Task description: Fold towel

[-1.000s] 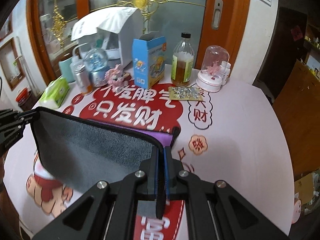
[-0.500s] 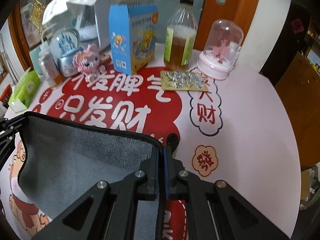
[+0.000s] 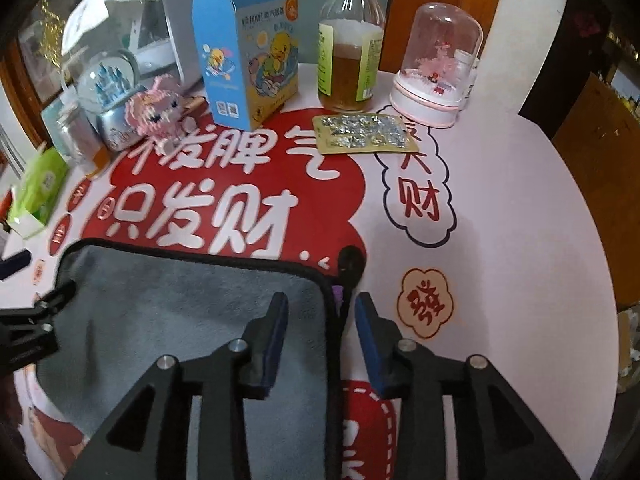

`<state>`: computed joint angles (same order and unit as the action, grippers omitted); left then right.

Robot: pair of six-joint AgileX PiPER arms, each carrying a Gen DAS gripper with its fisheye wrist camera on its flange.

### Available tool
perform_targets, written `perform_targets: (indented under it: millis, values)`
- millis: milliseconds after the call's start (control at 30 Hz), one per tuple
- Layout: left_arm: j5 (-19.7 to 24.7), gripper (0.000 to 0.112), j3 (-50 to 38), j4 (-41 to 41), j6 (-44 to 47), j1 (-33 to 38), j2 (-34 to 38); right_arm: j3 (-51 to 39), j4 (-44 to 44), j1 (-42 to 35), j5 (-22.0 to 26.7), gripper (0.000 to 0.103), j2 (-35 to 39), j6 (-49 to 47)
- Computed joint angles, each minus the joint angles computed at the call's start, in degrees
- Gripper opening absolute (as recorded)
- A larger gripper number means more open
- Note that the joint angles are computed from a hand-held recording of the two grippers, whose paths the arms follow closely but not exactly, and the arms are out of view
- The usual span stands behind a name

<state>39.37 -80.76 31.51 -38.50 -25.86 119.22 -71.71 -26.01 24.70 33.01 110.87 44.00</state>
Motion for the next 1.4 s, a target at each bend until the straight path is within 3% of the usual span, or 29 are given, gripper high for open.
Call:
perform_targets:
  millis: [267, 433, 767, 867, 967, 1133, 1400]
  values:
    - [-1.8, 0.089, 5.4, -4.2, 1.2, -0.6, -6.8, 2.8, 0.7, 1.4, 1.0, 0.035, -4.5, 4.4]
    - [-0.9, 0.089, 8.4, -1.9, -1.3, -3.1, -12.0, 4.8, -0.7, 3.4, 2.9, 0.035, -7.8, 7.2]
    - [2.7, 0.089, 15.6, -0.1, -7.8, -9.4, -28.6, 11.7, -0.8, 9.0, 7.2, 0.037, -22.0, 13.1]
    - [5.4, 0.089, 17.1, 0.7, -9.9, -12.2, -33.2, 12.9, -2.7, 12.2, 10.7, 0.052, -26.8, 16.6]
    - [8.6, 0.09, 17.9, 1.4, -12.2, -15.0, -37.2, 14.2, -5.6, 16.0, 14.1, 0.059, -31.4, 20.7]
    - [13.1, 0.099, 19.7, 2.1, -16.1, -19.6, -43.0, 15.0, -7.5, 23.0, 21.4, 0.061, -36.9, 24.9]
    - [25.4, 0.1, 19.9, 7.7, -25.1, -32.8, -49.1, 15.4, -9.5, 35.2, 31.8, 0.061, -42.2, 31.7]
